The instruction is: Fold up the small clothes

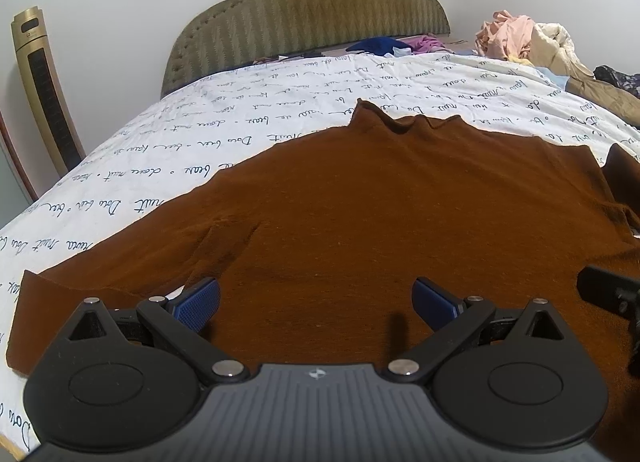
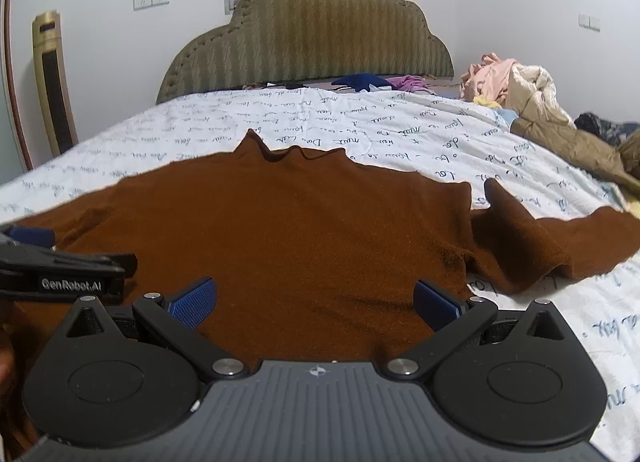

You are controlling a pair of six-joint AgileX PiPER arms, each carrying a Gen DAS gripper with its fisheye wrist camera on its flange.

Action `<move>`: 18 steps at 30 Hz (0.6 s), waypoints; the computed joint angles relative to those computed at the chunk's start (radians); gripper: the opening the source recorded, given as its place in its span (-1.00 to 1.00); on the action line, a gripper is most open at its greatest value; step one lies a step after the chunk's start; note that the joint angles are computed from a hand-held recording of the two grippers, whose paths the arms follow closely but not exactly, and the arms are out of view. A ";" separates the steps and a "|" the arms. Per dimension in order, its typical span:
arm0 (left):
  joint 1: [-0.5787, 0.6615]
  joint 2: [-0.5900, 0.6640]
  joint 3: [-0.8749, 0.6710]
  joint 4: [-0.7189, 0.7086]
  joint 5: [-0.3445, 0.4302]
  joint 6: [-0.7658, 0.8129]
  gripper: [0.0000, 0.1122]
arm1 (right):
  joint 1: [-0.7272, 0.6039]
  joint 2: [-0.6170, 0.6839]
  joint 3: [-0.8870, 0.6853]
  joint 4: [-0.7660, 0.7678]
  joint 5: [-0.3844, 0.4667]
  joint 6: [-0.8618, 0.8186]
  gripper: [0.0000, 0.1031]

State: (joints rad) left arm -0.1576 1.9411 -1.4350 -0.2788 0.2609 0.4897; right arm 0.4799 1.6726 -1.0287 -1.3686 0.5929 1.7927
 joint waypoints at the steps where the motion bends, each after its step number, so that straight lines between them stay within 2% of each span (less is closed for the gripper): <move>1: -0.001 0.000 0.001 0.000 -0.001 0.000 0.84 | -0.011 -0.011 0.015 -0.025 -0.026 0.039 0.99; 5: -0.008 0.002 -0.001 0.008 0.001 -0.005 0.84 | -0.044 -0.040 0.050 -0.076 -0.095 0.113 0.99; 14: -0.047 0.007 -0.008 0.046 -0.001 -0.030 0.84 | -0.051 -0.058 0.061 -0.044 -0.093 0.075 0.99; 18: -0.070 0.008 -0.006 0.069 -0.007 -0.047 0.84 | -0.074 -0.084 0.091 -0.075 -0.123 0.102 0.99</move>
